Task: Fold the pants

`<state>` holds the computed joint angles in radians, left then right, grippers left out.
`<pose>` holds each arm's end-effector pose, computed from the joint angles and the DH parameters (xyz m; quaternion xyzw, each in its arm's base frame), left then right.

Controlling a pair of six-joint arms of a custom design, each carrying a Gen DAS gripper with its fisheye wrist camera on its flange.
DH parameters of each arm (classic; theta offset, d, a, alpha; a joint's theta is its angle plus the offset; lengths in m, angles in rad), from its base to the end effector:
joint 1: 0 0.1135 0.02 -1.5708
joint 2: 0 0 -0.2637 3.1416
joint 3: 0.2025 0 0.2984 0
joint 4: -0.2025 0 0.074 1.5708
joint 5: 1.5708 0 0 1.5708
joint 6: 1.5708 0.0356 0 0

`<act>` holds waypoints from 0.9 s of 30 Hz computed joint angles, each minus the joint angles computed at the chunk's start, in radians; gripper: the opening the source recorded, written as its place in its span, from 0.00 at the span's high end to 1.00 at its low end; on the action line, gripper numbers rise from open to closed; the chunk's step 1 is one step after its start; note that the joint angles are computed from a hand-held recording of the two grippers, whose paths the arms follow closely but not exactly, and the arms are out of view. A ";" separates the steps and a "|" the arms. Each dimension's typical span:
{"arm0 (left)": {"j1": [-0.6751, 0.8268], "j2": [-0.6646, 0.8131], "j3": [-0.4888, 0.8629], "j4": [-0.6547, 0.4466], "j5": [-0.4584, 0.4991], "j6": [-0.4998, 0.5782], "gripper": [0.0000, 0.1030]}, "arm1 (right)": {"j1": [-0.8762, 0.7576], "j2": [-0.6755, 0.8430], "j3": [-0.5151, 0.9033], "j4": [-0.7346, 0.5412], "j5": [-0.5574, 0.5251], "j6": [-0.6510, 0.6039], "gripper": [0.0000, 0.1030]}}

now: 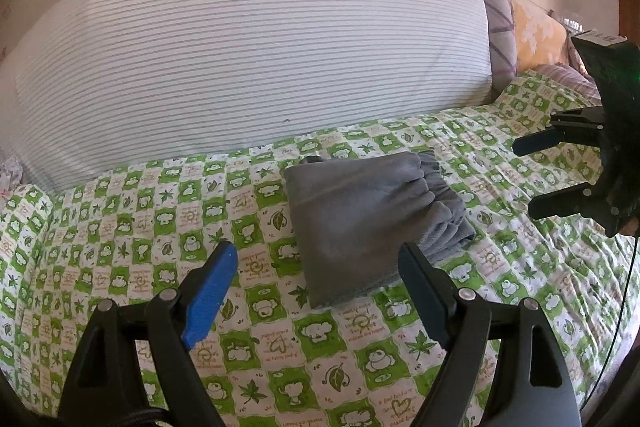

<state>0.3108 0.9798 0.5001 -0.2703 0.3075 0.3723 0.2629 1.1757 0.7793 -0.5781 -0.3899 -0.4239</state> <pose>0.2309 0.0628 0.1772 0.0889 0.9038 -0.0003 0.4185 0.2585 0.0836 0.2109 -0.3693 0.8639 0.1614 0.3021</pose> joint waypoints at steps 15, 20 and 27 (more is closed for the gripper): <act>-0.001 -0.005 -0.018 0.026 -0.009 0.013 0.20 | 0.006 0.001 -0.007 0.017 -0.008 0.004 0.18; 0.005 0.002 -0.020 0.036 -0.009 0.014 0.20 | 0.010 0.006 -0.008 0.020 -0.008 0.006 0.18; 0.008 0.005 -0.024 0.048 -0.018 0.000 0.20 | 0.013 0.011 -0.010 0.028 -0.009 0.006 0.18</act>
<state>0.3193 0.9853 0.4759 -0.2227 0.2897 0.3722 0.2761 1.1868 0.7688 -0.5501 -0.3987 -0.4177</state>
